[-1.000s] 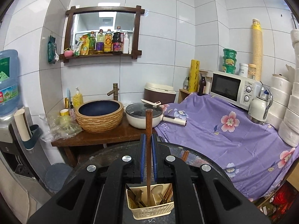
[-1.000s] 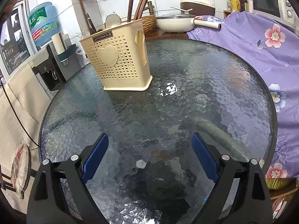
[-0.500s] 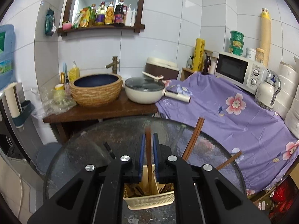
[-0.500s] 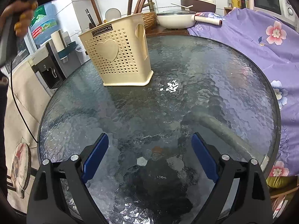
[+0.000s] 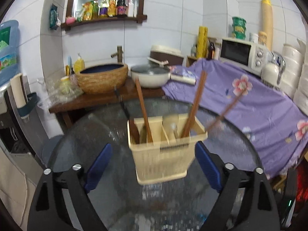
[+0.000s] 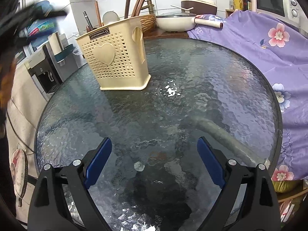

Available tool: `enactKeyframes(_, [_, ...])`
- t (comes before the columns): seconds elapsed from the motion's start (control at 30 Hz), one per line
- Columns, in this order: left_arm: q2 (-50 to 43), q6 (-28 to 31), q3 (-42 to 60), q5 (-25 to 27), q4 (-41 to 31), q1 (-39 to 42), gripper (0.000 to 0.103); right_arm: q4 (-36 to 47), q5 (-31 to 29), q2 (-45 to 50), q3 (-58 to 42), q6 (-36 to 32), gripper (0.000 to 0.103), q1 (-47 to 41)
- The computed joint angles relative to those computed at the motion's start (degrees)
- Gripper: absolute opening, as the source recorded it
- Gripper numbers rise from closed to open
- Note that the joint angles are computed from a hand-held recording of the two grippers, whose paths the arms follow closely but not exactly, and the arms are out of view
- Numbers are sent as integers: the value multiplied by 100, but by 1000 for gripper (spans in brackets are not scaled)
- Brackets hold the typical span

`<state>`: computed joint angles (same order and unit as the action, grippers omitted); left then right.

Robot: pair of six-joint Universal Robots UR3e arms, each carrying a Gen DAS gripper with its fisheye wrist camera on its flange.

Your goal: Organize utensils

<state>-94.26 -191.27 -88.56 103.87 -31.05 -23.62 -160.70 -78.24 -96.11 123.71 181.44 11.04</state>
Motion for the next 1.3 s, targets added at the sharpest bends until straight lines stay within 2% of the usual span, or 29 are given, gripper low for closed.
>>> enactKeyframes(0.2, [220,-587,-1592,51,76,-31,96,9,-240,283,-205,1,89,134])
enactKeyframes(0.33, [-63,-1023,-2080,-126,226,203,96,171,-621,847,-740,85,89,376])
enactKeyframes(0.43, [-376,-1466,-2053,-170,202,321,96,336,-801,1309,-1252,197,90,476])
enactKeyframes(0.47, [-495,-1530,-1996,19,269,256,96,427,-862,1430,-1407,220,91,512])
enactKeyframes(0.53, [-764,-1597,-1716,416,93,134,96,649,-1056,1803,-1871,235,92,629])
enactKeyframes(0.6, [-912,-1640,-1516,556,-82,91,97,856,-1144,2069,-2211,255,94,695])
enactKeyframes(0.77, [-1074,-1644,-1260,591,-212,128,98,1081,-1356,2679,-2861,333,98,881])
enactKeyframes(0.93, [-1070,-1605,-1271,549,-184,178,98,909,-1530,2859,-2958,415,98,1007])
enactKeyframes(1.3, [-1096,-1657,-1265,655,-186,81,98,764,-1522,2888,-2885,447,99,960])
